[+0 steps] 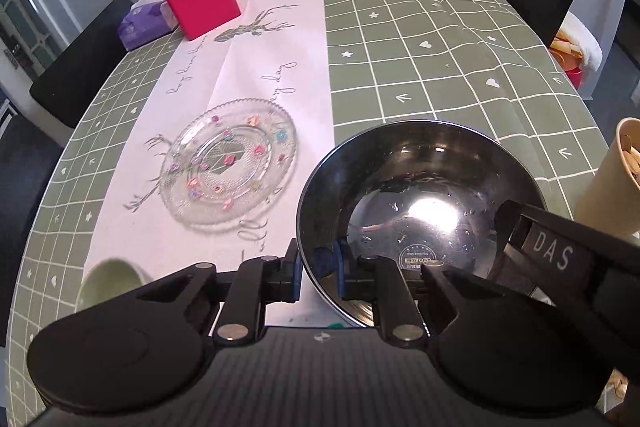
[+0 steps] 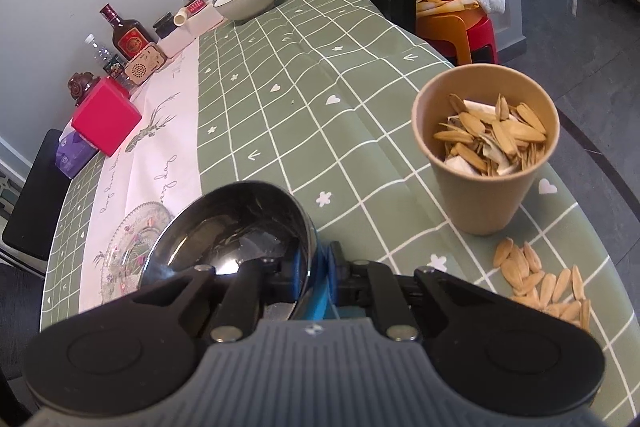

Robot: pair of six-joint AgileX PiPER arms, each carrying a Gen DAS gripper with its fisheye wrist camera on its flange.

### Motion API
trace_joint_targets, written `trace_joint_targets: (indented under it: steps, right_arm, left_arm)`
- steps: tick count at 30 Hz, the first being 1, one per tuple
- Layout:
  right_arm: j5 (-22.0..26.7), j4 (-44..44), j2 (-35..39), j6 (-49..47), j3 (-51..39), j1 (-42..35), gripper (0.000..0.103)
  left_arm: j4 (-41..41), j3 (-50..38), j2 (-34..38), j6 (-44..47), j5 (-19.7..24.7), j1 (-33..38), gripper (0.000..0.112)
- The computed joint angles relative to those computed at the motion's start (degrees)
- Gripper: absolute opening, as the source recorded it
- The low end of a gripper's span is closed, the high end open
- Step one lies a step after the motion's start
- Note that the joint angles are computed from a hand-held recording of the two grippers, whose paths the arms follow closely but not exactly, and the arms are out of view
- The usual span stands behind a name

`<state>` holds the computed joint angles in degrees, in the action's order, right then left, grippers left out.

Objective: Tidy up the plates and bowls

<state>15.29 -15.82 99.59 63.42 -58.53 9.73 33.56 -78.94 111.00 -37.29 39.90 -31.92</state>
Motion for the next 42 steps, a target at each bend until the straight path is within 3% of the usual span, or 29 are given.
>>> trace_joint_targets:
  steps: [5,8,11,13,18,23,28,33,37,42]
  right_arm:
    - [1.95,-5.45,-4.43,7.87,1.87,3.15,0.011]
    - [5.78,-10.65,-8.1,14.42,2.18,6.04,0.011]
    - [9.16,-9.3,-12.02,14.17,2.3,8.11,0.011]
    - [12.31,-8.53,-14.49,14.69,2.04,9.87,0.011]
    - [21.01,-14.56,-22.66,21.25,3.36,17.79,0.011]
    - [32.98,-19.28,-27.29,28.76,2.09,31.84,0.011]
    - [46.18,-22.11,-24.57,32.47,-3.76,47.24,0.011]
    - [51.95,-20.38,-21.66,34.96,-7.86,57.96,0.011]
    - [53.76,-18.11,-19.13,35.59,-9.8,64.27,0.012]
    - [51.06,-11.54,-16.59,33.34,-9.54,66.73,0.013]
  left_arm:
    - [2.31,5.39,-6.18,-0.68,-1.02,0.19,0.017]
    - [0.5,7.34,-10.15,1.29,-1.01,0.76,0.017]
    - [-0.72,8.11,-14.02,0.42,3.34,0.14,0.017]
    - [-2.98,8.6,-16.66,2.25,6.04,0.12,0.017]
    - [-5.2,15.27,-27.82,6.4,7.33,-0.12,0.017]
    - [-10.32,22.76,-39.89,12.81,10.43,3.21,0.017]
    - [-23.24,28.2,-49.68,30.31,14.06,15.2,0.02]
    - [-29.5,33.79,-59.79,43.8,17.96,27.58,0.019]
    - [-37.14,38.6,-66.51,61.15,19.7,42.57,0.019]
    - [-42.44,45.1,-70.91,77.82,19.5,56.14,0.019]
